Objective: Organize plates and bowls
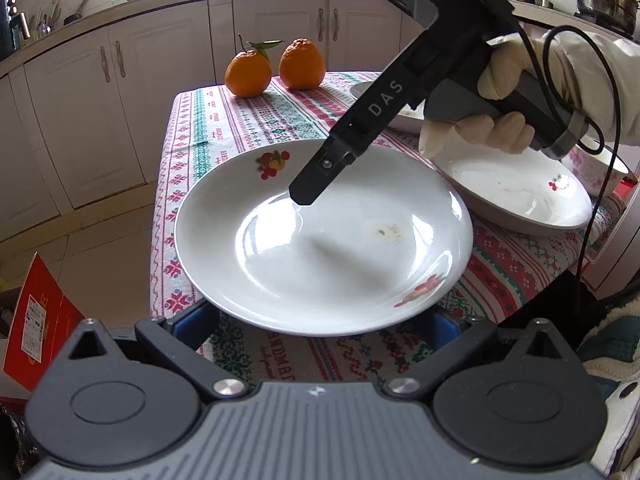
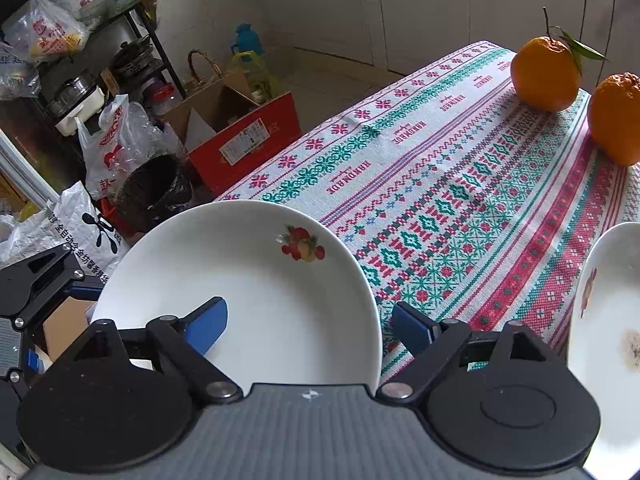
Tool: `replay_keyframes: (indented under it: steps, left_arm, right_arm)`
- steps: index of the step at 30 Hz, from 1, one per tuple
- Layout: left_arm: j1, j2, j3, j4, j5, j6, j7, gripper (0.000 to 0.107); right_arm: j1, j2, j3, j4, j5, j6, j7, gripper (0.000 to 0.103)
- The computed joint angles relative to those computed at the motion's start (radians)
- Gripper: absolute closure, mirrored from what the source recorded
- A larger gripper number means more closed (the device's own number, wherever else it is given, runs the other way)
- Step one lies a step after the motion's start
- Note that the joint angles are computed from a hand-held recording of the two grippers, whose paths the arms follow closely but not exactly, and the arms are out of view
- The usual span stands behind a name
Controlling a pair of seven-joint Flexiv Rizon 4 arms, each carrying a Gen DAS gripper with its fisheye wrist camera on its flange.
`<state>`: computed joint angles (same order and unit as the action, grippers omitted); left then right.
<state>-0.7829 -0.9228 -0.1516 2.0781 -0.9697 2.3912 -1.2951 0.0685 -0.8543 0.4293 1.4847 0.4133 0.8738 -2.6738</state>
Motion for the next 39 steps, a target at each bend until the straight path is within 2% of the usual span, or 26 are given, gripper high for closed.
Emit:
replay_keyframes:
  steps: [4,21,39]
  left_arm:
    - [0.015,0.008,-0.002,0.016,0.032,-0.004,-0.019,0.005]
    - [0.053,0.032,0.038,0.033,0.149,-0.053,-0.062,0.006]
    - [0.173,-0.010,0.098,-0.084,0.335,-0.139,-0.035,0.006]
  right_arm:
    - [-0.003,-0.003,0.004,-0.018,0.001,-0.056,-0.005,0.015]
    - [0.020,-0.015,-0.016,-0.066,0.019,-0.091,0.003,0.014]
    - [0.057,-0.136,-0.030,-0.285,0.004,-0.082,0.074,0.014]
